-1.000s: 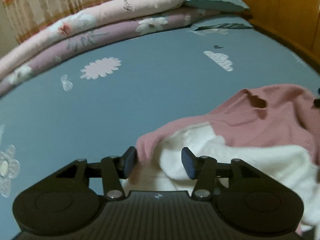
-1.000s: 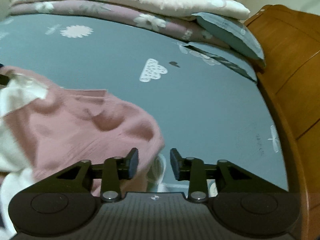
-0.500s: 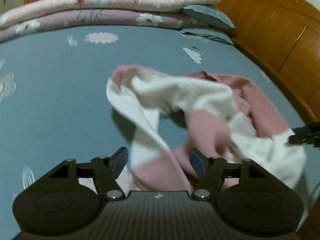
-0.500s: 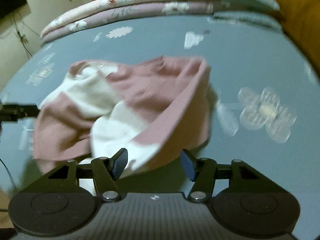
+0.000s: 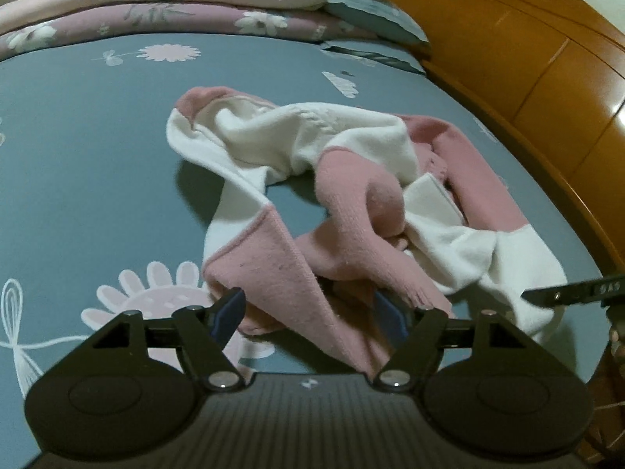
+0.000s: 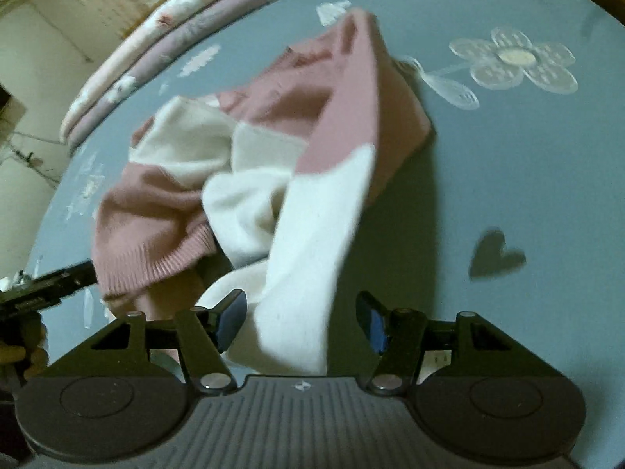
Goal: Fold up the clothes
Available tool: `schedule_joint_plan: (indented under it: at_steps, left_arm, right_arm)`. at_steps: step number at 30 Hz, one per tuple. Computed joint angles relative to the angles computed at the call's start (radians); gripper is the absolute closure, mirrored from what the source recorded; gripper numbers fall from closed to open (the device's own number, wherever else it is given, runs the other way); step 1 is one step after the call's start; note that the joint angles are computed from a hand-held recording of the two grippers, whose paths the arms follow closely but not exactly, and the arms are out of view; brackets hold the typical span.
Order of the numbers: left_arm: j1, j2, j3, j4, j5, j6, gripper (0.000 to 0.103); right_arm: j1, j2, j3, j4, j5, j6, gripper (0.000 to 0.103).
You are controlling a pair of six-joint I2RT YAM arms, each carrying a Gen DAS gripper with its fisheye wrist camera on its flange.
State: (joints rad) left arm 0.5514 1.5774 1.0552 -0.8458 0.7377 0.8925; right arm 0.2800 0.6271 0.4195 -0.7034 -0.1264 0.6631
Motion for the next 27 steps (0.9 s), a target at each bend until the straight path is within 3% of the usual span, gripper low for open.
schedule_joint_plan:
  at_steps: [3, 6, 9, 11, 12, 20, 27]
  left_arm:
    - [0.002, 0.026, 0.014, 0.001, 0.004, 0.047, 0.026]
    - [-0.003, 0.048, 0.021, -0.002, 0.007, 0.085, 0.024]
    - [-0.009, 0.096, 0.053, -0.055, 0.007, 0.134, 0.023]
    - [-0.016, 0.103, 0.052, -0.055, -0.009, 0.148, 0.023]
    - [-0.018, 0.099, 0.043, -0.049, -0.015, 0.157, 0.023]
    - [-0.037, 0.097, 0.023, -0.034, -0.044, 0.165, 0.023]
    - [-0.043, 0.049, -0.04, 0.043, -0.08, 0.104, 0.023]
  right_arm:
    - [0.108, -0.049, -0.012, -0.028, 0.092, 0.106, 0.043]
    - [0.205, -0.046, 0.007, -0.046, 0.187, 0.181, 0.057]
    - [0.272, -0.002, 0.043, -0.062, 0.266, 0.211, 0.068]
    - [0.287, 0.017, 0.069, -0.091, 0.296, 0.202, 0.084]
    - [0.296, 0.037, 0.085, -0.105, 0.311, 0.19, 0.085]
    - [0.216, 0.154, 0.221, -0.24, 0.407, -0.022, 0.089]
    - [-0.101, 0.152, 0.257, -0.249, 0.357, -0.393, 0.096]
